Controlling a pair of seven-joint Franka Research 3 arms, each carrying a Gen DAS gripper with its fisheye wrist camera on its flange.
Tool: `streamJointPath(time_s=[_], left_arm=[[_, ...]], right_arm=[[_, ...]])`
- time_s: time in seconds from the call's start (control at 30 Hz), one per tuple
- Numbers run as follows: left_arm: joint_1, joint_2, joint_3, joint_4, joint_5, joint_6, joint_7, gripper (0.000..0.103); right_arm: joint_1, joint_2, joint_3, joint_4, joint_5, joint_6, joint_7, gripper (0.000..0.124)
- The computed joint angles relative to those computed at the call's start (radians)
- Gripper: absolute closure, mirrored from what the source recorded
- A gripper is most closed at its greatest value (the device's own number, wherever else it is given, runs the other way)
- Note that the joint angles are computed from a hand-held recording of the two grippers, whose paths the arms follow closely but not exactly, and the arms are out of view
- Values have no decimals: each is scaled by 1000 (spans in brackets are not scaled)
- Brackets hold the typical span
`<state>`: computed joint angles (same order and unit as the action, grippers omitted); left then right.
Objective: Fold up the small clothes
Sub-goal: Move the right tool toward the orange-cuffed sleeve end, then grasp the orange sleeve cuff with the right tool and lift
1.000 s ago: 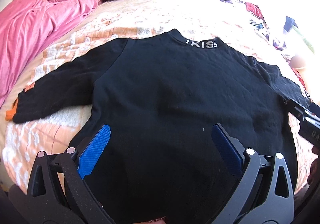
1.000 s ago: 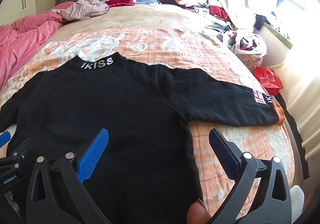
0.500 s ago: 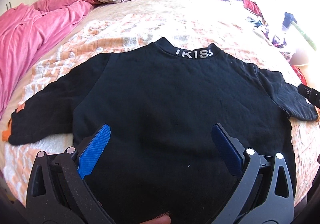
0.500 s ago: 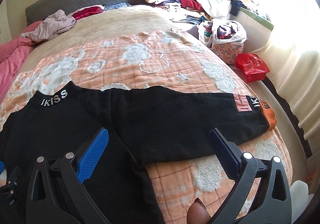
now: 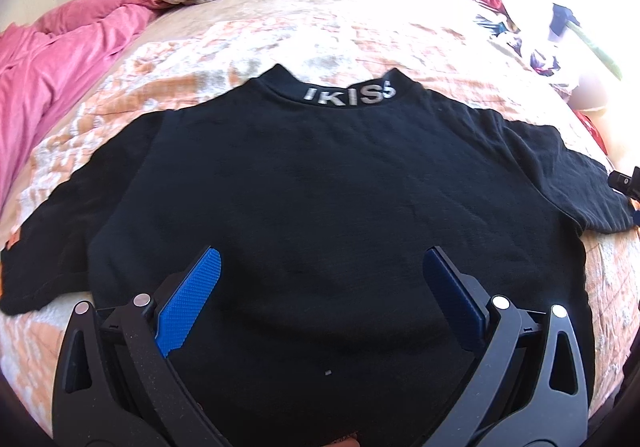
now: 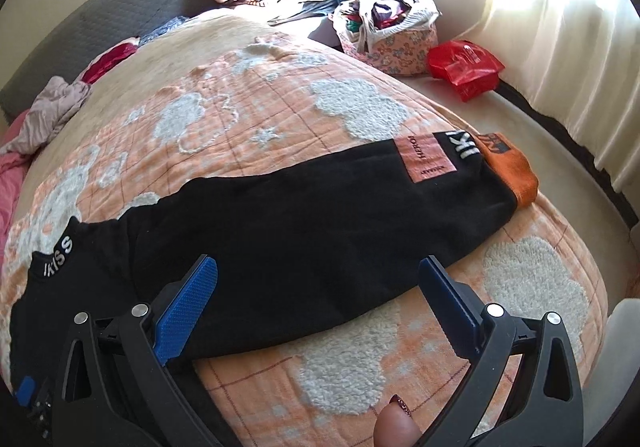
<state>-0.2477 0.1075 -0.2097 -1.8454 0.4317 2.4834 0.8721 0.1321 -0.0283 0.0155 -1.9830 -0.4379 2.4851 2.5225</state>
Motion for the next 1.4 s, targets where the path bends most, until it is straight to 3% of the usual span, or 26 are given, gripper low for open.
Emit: streamJointPath(time_s=[0.1, 0.37, 0.7, 1.07, 1.17, 1.4], left_arm=[[-6, 33, -6, 37, -8, -9, 24, 8], [-29, 113, -6, 150, -40, -38, 74, 8], [-57, 186, 6, 265, -36, -92, 105, 8], [-69, 228, 16, 331, -31, -122, 111, 8], [-76, 231, 20, 336, -20, -123, 101, 8], [-71, 231, 17, 331, -42, -127, 94, 8]], right_arm=[[-13, -8, -12, -20, 57, 14, 0, 25], [-55, -16, -28, -30, -1, -22, 101, 25], [-112, 24, -66, -36, 76, 2, 164, 25], [-103, 99, -101, 34, 65, 17, 149, 25], [-99, 97, -104, 32, 64, 33, 125, 40], [-103, 69, -104, -6, 70, 118, 83, 89]])
